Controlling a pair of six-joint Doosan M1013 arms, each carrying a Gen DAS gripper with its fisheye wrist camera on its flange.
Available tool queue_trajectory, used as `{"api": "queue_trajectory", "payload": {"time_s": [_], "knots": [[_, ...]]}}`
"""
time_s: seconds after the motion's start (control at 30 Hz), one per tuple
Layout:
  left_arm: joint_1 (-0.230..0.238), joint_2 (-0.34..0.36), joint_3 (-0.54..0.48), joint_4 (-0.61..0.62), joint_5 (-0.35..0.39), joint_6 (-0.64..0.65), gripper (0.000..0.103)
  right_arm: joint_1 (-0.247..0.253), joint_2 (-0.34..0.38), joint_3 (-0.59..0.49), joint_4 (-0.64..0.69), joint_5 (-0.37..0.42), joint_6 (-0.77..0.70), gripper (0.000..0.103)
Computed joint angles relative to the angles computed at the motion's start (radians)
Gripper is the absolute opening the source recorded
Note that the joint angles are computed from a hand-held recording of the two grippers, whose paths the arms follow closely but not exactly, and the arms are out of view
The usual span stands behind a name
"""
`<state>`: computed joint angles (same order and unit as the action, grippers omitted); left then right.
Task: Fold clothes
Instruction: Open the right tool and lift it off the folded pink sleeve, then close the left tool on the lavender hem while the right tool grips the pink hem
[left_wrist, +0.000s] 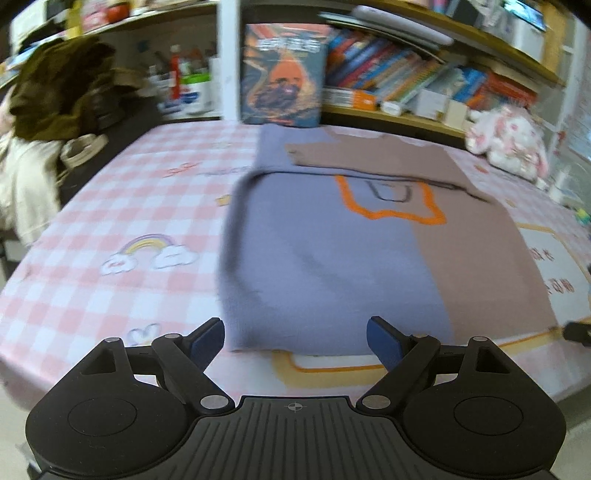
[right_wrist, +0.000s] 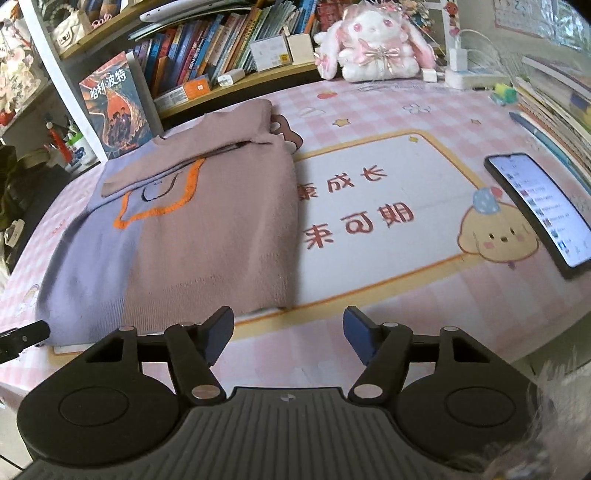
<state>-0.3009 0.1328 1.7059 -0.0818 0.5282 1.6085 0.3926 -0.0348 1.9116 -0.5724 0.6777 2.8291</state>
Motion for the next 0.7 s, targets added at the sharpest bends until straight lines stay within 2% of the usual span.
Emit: {"api": "queue_trajectory", "payload": {"time_s": [0.1,0.23,0.4,0.47,0.7], "knots": [[0.011,0.009,-0.013,0.055,0.011,-0.088,0.087,-0.009,-0.007,0.009,0.010,-0.021,-0.001,0.064],[0.033,0.026,-0.031,0.039,0.026,-0.129,0.087,-0.029,-0.003,0.010,0.038,-0.052,-0.016,0.064],[0.057,0.054,-0.060,-0.017,0.034,-0.129,0.087,-0.045,0.012,-0.004,0.054,-0.059,-0.029,0.063],[0.062,0.068,-0.074,-0.014,0.041,-0.141,0.087,-0.052,0.021,-0.013,0.058,-0.056,-0.033,0.058],[0.076,0.106,-0.111,-0.041,0.066,-0.148,0.084,-0.077,0.050,-0.042,0.111,-0.056,-0.075,0.051]]}}
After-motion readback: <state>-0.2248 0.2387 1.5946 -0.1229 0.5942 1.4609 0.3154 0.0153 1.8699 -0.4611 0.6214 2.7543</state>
